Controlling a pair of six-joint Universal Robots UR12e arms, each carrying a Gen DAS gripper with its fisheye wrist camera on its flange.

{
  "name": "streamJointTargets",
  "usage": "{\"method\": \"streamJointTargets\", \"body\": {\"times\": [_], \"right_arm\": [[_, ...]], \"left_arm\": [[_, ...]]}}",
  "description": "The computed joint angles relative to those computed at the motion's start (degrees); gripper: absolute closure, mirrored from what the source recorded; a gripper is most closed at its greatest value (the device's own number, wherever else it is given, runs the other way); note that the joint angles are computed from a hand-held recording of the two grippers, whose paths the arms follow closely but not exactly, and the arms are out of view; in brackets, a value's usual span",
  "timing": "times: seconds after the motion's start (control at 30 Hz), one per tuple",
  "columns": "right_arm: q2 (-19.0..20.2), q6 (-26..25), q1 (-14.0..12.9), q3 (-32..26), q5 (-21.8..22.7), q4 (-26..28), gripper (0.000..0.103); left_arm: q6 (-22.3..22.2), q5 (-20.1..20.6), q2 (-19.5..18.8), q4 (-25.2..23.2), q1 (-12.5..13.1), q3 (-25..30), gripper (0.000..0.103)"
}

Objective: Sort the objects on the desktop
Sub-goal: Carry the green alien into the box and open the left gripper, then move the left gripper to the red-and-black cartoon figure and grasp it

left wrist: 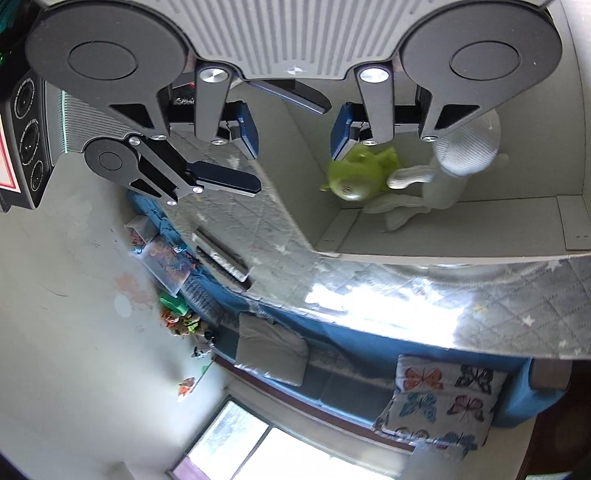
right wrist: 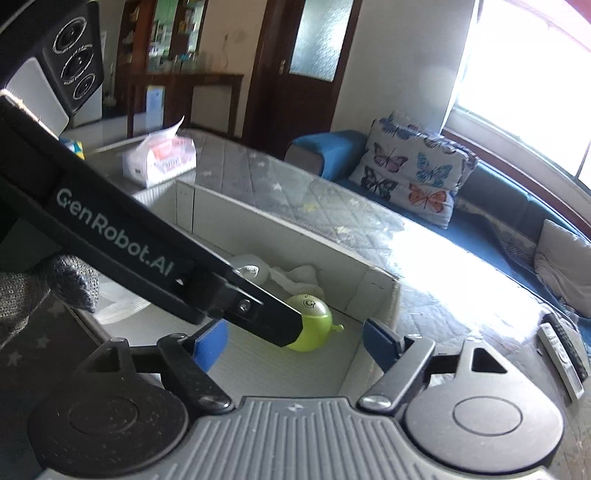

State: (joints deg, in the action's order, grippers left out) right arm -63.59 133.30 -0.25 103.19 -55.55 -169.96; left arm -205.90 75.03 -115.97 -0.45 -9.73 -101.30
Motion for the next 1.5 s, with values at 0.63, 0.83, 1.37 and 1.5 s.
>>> {"method": "streamJointTargets", "body": {"times": [0.63, 0.83, 1.37, 1.5], "right_arm": [[-4.07, 8.53, -7.4, 9.64, 5.57, -13.75, 0.0], [-4.7, 9.95, -9.2, 12.4, 6.79, -15.01, 0.0], [-6.03, 8.27, -11.74, 17.52, 6.87, -13.9, 0.0], [-5.51, 7.75, -11.26, 17.03, 7.19, -13.74, 0.0]], "left_arm": [[1.65, 3.06, 2.44, 5.3, -4.49, -3.93, 0.058], [1.78, 2.27, 2.28, 6.42, -5.49, -4.63, 0.058], [0.41, -0.96, 0.38, 4.07, -6.92, -4.23, 0.058], [-0.45, -0.76, -0.09, 3.27, -7.05, -3.6, 0.058]]}}
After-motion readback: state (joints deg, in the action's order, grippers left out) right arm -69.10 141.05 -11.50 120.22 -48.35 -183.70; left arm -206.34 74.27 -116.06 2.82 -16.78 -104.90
